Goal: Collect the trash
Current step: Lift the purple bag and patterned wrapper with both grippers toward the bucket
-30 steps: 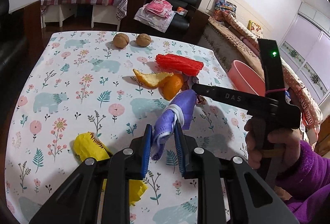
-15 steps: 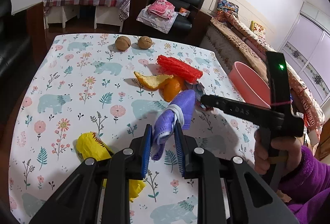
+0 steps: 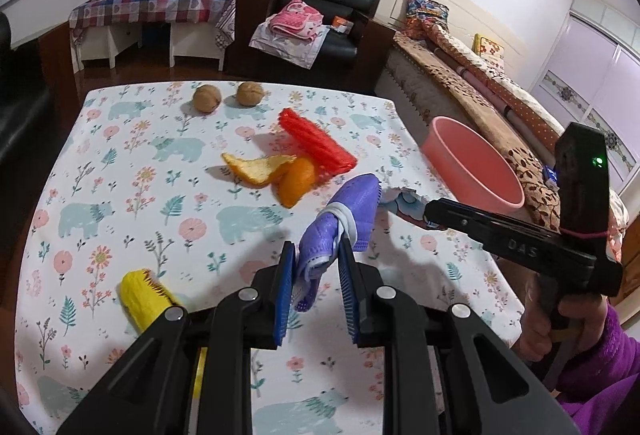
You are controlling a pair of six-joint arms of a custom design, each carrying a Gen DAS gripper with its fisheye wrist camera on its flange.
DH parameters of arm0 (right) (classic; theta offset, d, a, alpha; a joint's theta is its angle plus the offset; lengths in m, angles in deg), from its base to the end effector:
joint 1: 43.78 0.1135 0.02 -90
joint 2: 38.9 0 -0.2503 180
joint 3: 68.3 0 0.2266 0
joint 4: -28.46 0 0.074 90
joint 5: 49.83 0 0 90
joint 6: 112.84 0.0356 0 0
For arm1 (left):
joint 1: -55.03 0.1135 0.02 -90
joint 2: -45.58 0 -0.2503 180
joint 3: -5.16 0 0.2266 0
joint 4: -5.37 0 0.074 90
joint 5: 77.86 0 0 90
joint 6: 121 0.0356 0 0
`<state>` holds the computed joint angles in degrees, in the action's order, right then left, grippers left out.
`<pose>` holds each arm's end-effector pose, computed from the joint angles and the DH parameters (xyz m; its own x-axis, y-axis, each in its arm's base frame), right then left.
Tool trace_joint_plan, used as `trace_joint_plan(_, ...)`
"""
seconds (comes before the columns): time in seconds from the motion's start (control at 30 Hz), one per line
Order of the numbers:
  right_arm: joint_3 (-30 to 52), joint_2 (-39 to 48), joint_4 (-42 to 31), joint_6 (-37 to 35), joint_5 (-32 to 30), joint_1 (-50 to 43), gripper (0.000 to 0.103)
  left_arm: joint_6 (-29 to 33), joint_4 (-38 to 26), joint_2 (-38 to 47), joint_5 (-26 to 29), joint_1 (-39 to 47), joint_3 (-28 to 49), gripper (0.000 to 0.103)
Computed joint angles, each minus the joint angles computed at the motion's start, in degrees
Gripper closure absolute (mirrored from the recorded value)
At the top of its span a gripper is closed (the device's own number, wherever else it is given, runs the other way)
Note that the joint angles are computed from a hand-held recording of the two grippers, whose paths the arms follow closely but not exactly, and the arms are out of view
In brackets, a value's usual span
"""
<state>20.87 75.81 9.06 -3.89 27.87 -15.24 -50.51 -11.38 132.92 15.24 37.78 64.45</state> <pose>0.3531 0.2007 0.1663 -0.7815 -0.0639 -0.6206 -0.3653 0.8533 0.3722 0.2727 -0.0867 0.1798 -0.7454 -0.1177 -0.6561 0.0889 0.9579 -0.2729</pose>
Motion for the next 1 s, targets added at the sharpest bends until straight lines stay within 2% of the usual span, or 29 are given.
trace_joint_plan(0.23,-6.0,-3.9,2.6,-1.6,-0.3,-1.2,0.089,-0.4,-1.1,1.8,-2.2,-3.4,3.2,0.082)
trace_joint_plan(0.53,-8.0,-3.6,0.3,-1.6,-1.9,-1.8,0.089,-1.0,-1.4,2.6,-3.4,-5.2,4.2,0.082)
trace_joint_plan(0.57,-7.9,-3.7,0.3,-1.7,-1.9,-1.7,0.087,-1.3,-1.4,2.8,-3.4,-5.2,4.3,0.082)
trace_joint_plan(0.67,-7.8,-3.6,1.1,-1.8,-1.0,-0.8,0.066,-1.6,-1.3,3.0,-3.2,-5.1,4.3,0.082)
trace_joint_plan(0.83,-2.5,0.8,-2.6,-2.0,1.9,0.1,0.065,-1.5,-1.6,3.0,-3.0,-5.0,4.2,0.081)
trace_joint_plan(0.9,-2.0,1.6,-2.5,-1.9,4.2,0.4,0.065,-1.5,-1.8,3.0,-2.8,-4.6,4.1,0.081)
trace_joint_plan(1.0,-2.0,2.1,-2.0,-2.4,4.2,0.1,0.065,-1.8,-1.7,2.9,-2.5,-4.1,3.8,0.081)
